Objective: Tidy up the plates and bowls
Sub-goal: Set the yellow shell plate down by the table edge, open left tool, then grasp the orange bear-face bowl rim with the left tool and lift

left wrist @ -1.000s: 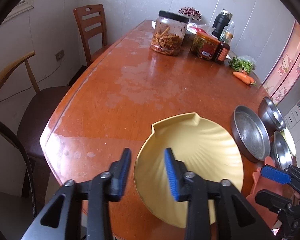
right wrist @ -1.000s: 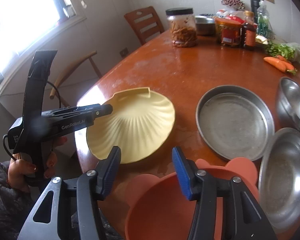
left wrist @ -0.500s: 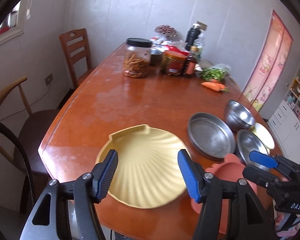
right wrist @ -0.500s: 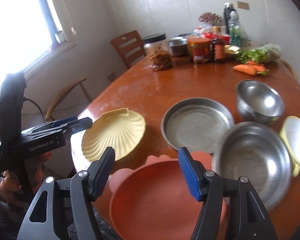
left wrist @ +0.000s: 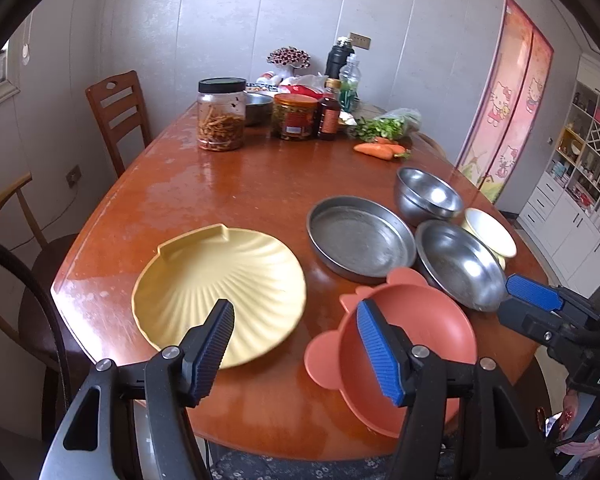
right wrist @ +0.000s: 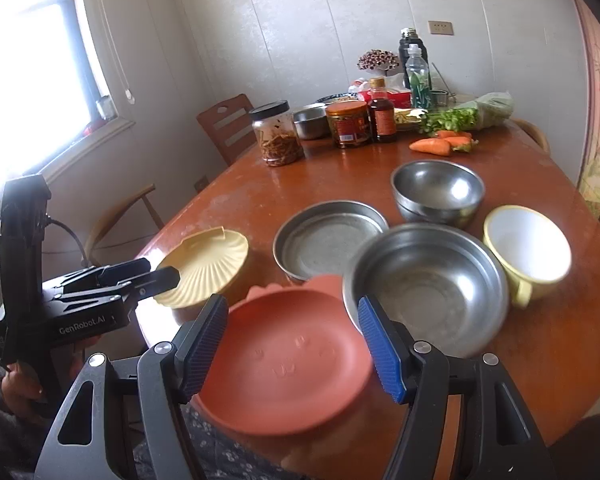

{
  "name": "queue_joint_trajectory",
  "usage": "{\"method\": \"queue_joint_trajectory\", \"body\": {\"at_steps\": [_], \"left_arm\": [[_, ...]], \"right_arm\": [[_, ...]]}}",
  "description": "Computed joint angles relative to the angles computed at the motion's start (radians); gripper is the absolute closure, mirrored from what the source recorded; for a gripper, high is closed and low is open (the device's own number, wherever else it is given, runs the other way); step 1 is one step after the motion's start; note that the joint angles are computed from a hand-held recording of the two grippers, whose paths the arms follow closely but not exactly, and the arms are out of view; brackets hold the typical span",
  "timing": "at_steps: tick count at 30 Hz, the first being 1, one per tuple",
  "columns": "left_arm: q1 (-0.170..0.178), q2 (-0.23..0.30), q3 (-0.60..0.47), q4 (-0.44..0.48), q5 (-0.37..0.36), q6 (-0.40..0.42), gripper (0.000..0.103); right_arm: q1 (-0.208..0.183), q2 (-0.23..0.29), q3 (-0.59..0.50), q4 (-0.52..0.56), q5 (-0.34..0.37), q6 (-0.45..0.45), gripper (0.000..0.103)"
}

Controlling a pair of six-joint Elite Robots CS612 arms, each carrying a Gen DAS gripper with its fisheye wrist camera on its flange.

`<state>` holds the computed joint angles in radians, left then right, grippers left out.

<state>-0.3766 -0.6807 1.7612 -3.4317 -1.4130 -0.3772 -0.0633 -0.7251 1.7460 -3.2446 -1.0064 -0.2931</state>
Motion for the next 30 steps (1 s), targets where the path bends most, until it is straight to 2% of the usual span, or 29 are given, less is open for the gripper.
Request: {"method": "queue_joint_trajectory", "body": {"at_steps": [11,16,23,30], "left_arm": [[-0.021,0.0,0.016,0.013,-0.005,-0.001,0.034],[-0.022,0.009,0.009,0.045,-0.039,0.006,0.034],[-0.024,0.024,-0.01,0.088,-0.054,-0.005,0.034],[-0.02,0.039,-0.031,0.13,-0.064,-0.025,0.034]], "right_arm": [[-0.024,-0.015,0.058,0.025,-0.029,-0.021,0.034],[-0.023,-0.01,0.053,0.06,-0.035,-0.028,0.034],[-0.02,0.01,0.04,0.042,-0.051,-0.032,0.034],[-0.014,0.033,0.016,0.049,-0.062,-0.03,0.047]]}}
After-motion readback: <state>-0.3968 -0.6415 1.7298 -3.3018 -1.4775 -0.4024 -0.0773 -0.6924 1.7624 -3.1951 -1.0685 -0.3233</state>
